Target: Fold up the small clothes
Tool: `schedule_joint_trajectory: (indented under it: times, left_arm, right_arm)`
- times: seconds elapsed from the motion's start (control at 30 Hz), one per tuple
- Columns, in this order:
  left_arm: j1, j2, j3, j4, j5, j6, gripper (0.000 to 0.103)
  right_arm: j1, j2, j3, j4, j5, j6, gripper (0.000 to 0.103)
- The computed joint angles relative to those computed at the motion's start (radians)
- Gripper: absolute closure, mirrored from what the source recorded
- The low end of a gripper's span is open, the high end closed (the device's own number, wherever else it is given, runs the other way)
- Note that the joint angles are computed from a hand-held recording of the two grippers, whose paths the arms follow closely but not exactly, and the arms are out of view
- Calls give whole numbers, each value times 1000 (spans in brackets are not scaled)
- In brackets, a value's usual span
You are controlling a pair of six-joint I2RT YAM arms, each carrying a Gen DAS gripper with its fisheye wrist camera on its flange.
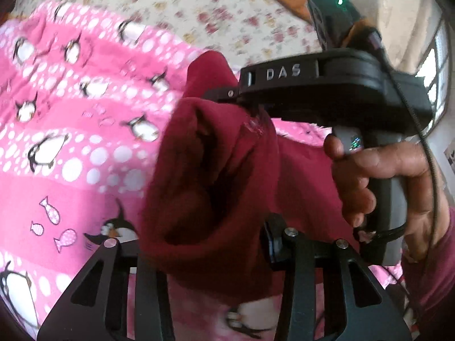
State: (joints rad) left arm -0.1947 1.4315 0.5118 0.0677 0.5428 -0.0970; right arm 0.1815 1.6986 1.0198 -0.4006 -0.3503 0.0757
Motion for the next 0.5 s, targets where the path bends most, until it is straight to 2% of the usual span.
schedule_joint_trajectory:
  times: [0.13, 0.27, 0.37, 0.5]
  left_arm:
    - [-94, -152, 0, -82, -32, -31, 75]
    - [-293, -226, 64, -171, -144, -87, 78]
    - [-441, -198, 123, -192, -234, -121, 78]
    - [-572, -106, 186, -173, -291, -149, 80]
  right_arm:
    - [-90, -142, -47, -60, -53, -51, 82]
    - [-253, -290, -57, -194, -133, -165, 82]
    - [-380, -343, -48, -282, -171, -262, 83]
    - [-609, -356, -41, -393, -235, -430, 84]
